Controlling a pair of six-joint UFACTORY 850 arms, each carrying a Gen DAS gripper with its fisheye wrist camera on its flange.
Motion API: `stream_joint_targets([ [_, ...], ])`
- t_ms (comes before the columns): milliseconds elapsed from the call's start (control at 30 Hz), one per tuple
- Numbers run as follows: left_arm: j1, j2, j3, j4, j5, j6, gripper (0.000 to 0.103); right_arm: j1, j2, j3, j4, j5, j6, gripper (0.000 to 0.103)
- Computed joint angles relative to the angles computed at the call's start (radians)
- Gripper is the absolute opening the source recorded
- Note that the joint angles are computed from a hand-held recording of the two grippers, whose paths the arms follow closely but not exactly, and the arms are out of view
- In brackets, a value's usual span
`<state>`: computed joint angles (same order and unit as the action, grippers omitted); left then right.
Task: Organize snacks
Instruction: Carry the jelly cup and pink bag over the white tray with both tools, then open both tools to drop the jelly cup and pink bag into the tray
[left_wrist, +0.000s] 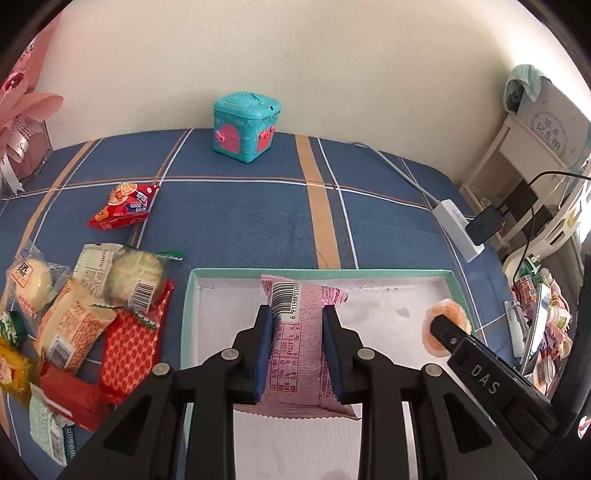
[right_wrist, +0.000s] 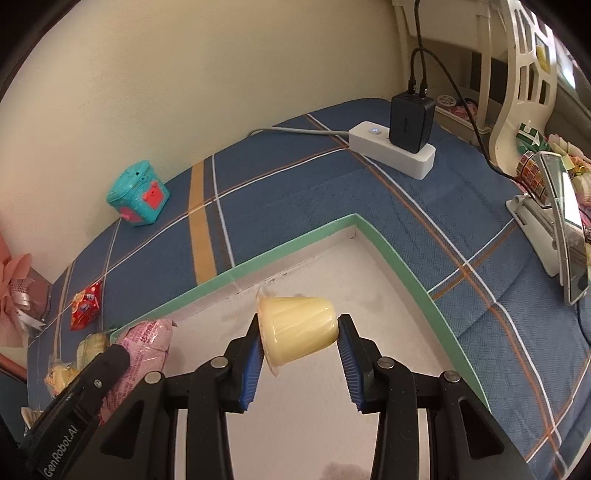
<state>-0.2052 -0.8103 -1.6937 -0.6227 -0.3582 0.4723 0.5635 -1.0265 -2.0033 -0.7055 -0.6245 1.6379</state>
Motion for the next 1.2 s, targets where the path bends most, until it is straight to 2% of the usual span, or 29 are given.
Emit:
stream_joint_targets([
  [233,-0.009,-0.020,-0.027,-0.011,0.012,0.024,0.028,-0.013,-0.047,-0.066,0.088,-0.066,-0.090,0.041],
  [400,-0.009,-0.008,-0.029,0.081,0.010,-0.056,0.028,-0.015,-0.034,-0.063,0.128,-0.074,-0.135,0.042],
  [467,-0.007,0.001,-0.030,0.150,0.007,-0.128,0.033,-0.017,-0.028,-0.062,0.152,-0.074,-0.159,0.049],
  [500,-0.005,0.007,-0.029,0.183,0.004,-0.167,0.043,-0.017,-0.028,-0.066,0.166,-0.082,-0.174,0.059],
  [533,-0.003,0.012,-0.028,0.215,-0.002,-0.203,0.055,-0.017,-0.027,-0.068,0.179,-0.087,-0.186,0.063],
  [600,0.000,0.026,-0.019,0.279,-0.008,-0.267,0.063,-0.018,-0.026,-0.075,0.215,-0.101,-0.218,0.066],
  [667,-0.001,0.040,-0.003,0.387,-0.005,-0.360,0.065,-0.019,-0.030,-0.088,0.267,-0.124,-0.262,0.075],
  [733,-0.002,0.047,0.006,0.488,-0.004,-0.442,0.077,-0.017,-0.025,-0.084,0.294,-0.131,-0.286,0.077],
  [800,0.001,0.060,0.028,0.552,0.005,-0.494,0.080,-0.014,-0.022,-0.086,0.320,-0.140,-0.318,0.078],
  [933,0.010,0.074,0.051,0.666,-0.014,-0.602,0.090,-0.002,-0.006,-0.076,0.317,-0.154,-0.330,0.087],
  [1067,0.015,0.092,0.071,0.795,-0.038,-0.724,0.094,0.010,0.012,-0.064,0.315,-0.160,-0.344,0.089],
  [1200,0.024,0.116,0.098,0.831,-0.042,-0.748,0.097,0.020,0.026,-0.057,0.328,-0.158,-0.366,0.096],
])
